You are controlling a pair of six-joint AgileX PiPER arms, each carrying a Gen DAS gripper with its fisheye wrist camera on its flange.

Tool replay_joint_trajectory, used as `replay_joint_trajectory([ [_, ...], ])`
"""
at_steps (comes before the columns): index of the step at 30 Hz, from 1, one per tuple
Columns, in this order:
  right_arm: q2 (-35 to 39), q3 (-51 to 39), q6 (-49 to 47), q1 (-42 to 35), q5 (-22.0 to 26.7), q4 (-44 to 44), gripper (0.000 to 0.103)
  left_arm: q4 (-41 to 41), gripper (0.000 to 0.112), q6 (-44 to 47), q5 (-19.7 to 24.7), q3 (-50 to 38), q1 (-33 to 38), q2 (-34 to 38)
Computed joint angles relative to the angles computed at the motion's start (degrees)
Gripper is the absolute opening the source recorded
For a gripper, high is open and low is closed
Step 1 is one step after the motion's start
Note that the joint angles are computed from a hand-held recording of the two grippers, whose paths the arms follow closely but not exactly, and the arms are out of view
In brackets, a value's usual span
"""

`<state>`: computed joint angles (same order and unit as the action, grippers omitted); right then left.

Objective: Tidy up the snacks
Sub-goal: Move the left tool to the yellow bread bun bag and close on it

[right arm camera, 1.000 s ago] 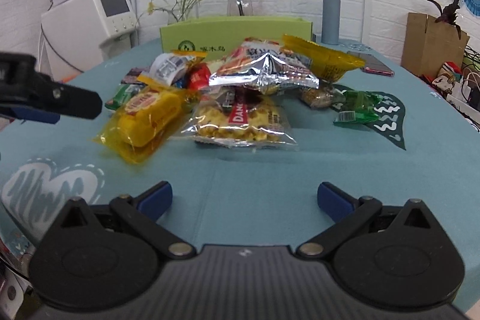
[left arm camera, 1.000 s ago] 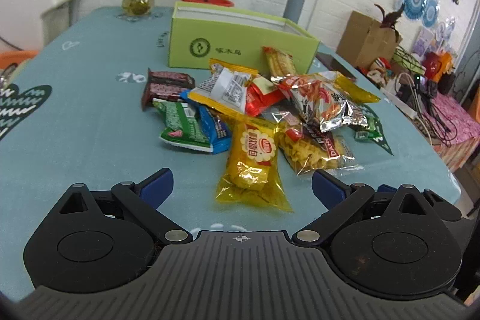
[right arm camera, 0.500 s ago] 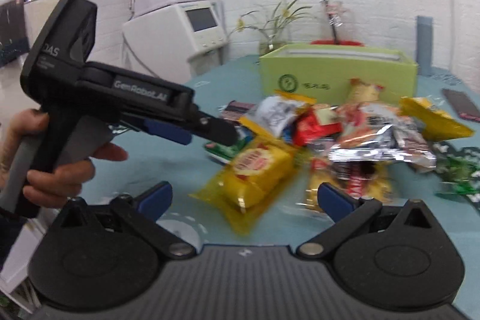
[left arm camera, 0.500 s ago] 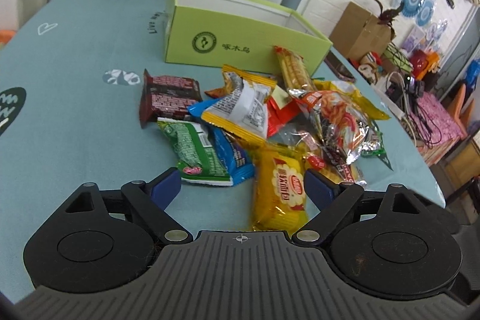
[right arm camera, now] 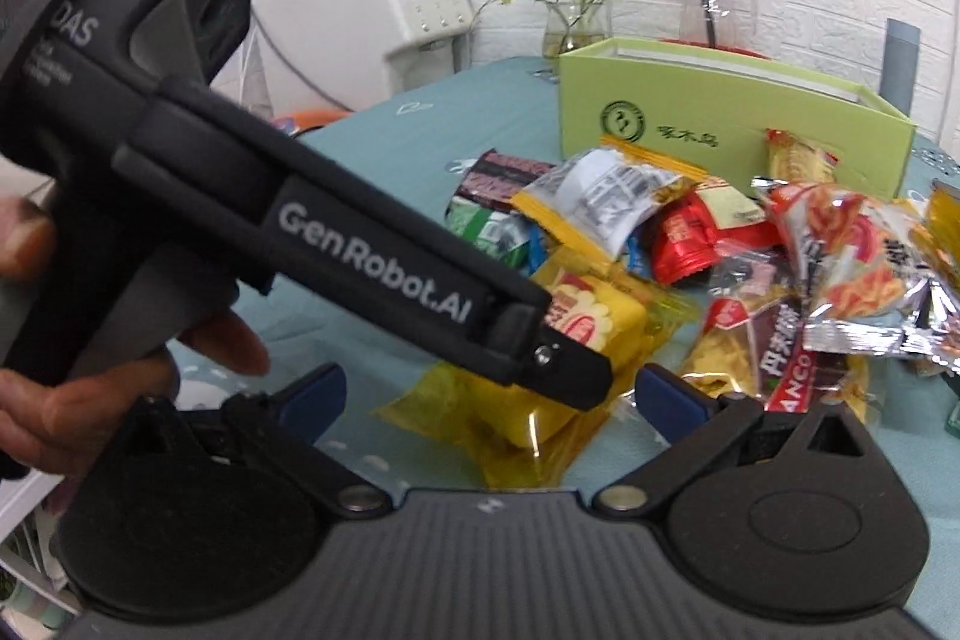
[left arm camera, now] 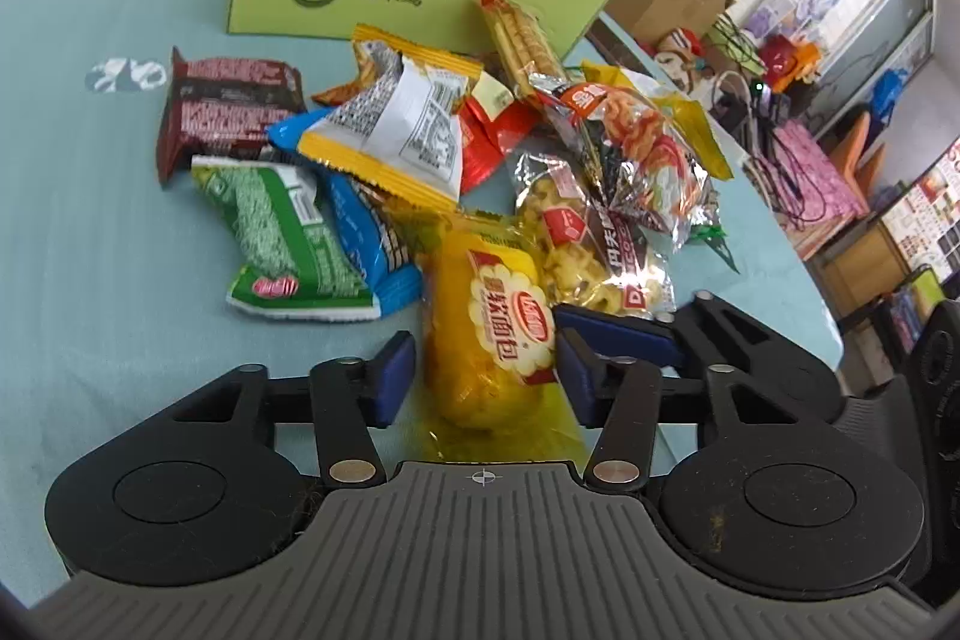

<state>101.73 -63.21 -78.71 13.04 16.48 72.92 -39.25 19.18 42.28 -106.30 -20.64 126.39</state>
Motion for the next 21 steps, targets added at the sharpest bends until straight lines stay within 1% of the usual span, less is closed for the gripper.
replay_joint_trajectory([
  [2,0.13,-0.39,-0.09,-0.37,2.81,-0.35,0.102,-1.18,0.025,2.14,-1.56,4.00,0.28,-2.14],
  [4,-0.23,0.05,-2.40,-0.87,5.44,0.89,0.102,-1.36,0.025,3.37,-3.56,8.56,0.34,-4.93],
  [7,-0.63,0.40,0.10,-1.58,5.37,-0.68,0.102,-4.08,0.026,5.30,-4.68,13.34,0.85,-7.58],
  [8,-0.90,0.79,0.43,-2.51,6.20,-0.36,0.102,-4.19,0.033,4.89,-5.36,14.35,0.80,-8.37],
  [9,-1.21,1.27,1.41,-3.34,7.06,-0.29,0.102,-3.97,0.047,4.23,-6.20,14.93,0.75,-8.97],
  [10,-1.57,1.73,2.51,-3.60,6.97,-0.52,0.102,-4.12,0.055,4.41,-8.05,16.80,0.73,-10.34],
  [11,-2.22,2.71,2.17,-2.61,5.79,0.42,0.102,-4.05,0.063,4.85,-10.32,18.16,0.54,-11.37],
  [12,-2.72,3.41,1.17,-2.22,5.35,1.31,0.102,-2.34,0.065,3.74,-11.84,18.67,0.22,-12.04],
  [13,-3.21,4.06,-0.30,-1.65,4.80,2.75,0.102,0.31,0.065,1.54,-12.19,18.35,-0.07,-12.26],
  [14,-3.88,4.82,-2.44,-1.20,4.69,4.68,0.102,1.14,0.065,0.95,-12.10,18.21,-0.09,-12.34],
  [16,-4.61,5.61,-4.55,-0.55,4.02,6.43,0.102,-0.07,0.064,1.83,-11.29,17.82,0.02,-12.00],
  [18,-4.27,5.36,-2.29,0.01,2.63,4.51,0.102,-0.57,0.056,2.21,-9.40,15.87,-0.14,-10.52],
  [19,-4.06,5.29,-1.08,0.02,2.36,3.86,0.102,-0.42,0.054,1.83,-8.79,14.91,-0.36,-9.73],
  [21,-3.58,4.78,1.51,0.16,1.60,1.76,0.101,-0.10,0.044,1.79,-7.76,13.20,-0.75,-8.34],
])
